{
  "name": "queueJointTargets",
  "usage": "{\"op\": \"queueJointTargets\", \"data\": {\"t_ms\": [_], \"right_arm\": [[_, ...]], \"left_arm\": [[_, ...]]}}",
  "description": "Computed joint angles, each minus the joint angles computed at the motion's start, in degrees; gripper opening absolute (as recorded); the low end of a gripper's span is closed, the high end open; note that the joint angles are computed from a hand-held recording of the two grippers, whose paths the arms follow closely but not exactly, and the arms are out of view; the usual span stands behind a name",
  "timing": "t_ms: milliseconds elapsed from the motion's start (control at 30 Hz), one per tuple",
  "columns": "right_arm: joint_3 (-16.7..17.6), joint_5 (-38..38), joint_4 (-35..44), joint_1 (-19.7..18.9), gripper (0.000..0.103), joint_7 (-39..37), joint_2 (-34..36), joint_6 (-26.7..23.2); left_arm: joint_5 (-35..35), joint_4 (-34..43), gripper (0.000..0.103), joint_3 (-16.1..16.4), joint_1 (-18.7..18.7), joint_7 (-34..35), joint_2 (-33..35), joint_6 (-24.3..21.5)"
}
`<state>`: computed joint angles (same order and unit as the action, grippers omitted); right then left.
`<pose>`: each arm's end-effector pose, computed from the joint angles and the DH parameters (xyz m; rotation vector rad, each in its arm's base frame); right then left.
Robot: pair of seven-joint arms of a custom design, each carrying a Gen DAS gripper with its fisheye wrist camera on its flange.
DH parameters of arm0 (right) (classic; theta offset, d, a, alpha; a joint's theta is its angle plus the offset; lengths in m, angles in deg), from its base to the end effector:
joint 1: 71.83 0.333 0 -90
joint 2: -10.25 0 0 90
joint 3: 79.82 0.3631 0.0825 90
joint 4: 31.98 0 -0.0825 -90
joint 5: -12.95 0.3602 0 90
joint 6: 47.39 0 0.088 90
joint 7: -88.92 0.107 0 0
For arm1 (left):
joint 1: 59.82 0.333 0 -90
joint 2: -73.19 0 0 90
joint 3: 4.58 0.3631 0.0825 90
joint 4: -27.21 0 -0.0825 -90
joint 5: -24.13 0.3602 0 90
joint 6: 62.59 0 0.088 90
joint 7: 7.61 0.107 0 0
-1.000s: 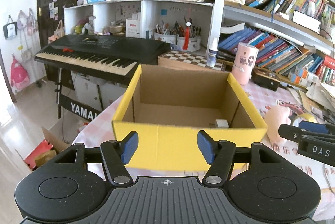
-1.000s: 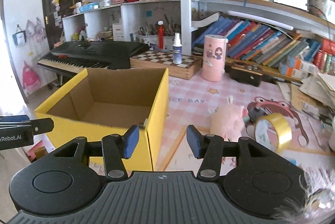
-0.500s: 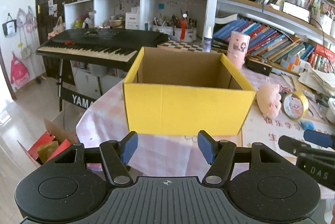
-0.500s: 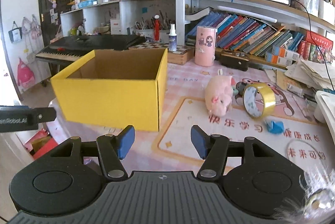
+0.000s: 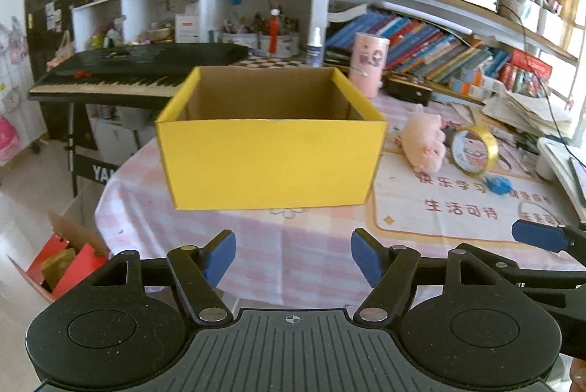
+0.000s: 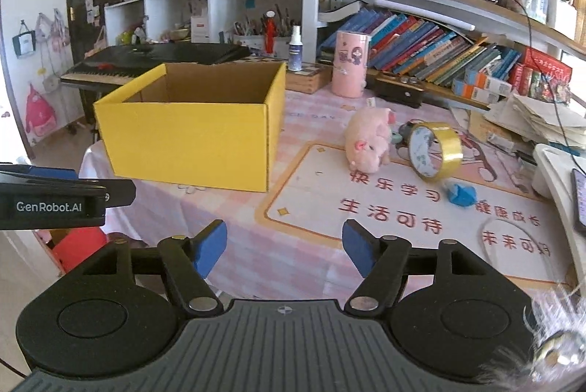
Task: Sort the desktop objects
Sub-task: 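Withdraw both open tools from the box back toward the desk mat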
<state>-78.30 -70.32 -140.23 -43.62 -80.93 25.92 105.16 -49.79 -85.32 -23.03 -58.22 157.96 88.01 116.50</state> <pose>0.5396 0.3393 0.4552 -1.6011 1.6551 -0.9178 0.6099 -0.0803 0.4638 -1.4716 1.9544 -1.0405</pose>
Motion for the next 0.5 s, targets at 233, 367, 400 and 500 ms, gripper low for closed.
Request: {"op": "queueJointTargets", "data": {"t_ms": [233, 367, 400, 500], "right_arm": [[0.11, 1.43, -2.66, -0.48, 0.070, 0.30, -1.69, -2.27], [0.20, 2.63, -4.38, -1.35, 0.070, 1.05, -2.83, -3.54], [0.21, 2.85, -4.75, -1.61, 0.070, 1.38, -3.08, -3.74], [0.21, 3.25, -5.69, -2.52, 0.070, 2.54, -3.69, -3.83]], "left_arm": [[2.25, 0.53, 0.072, -0.09, -1.41, -0.46, 0.67, -1.56], [5.50, 0.62, 0.072, -0.49, -2.13, -2.39, 1.10, -2.22], [6.19, 0.64, 0.072, -0.70, -2.20, -2.64, 1.17, -2.33], [8.53, 0.71, 0.072, -1.05, -2.57, -3.99, 1.50, -2.35]]}}
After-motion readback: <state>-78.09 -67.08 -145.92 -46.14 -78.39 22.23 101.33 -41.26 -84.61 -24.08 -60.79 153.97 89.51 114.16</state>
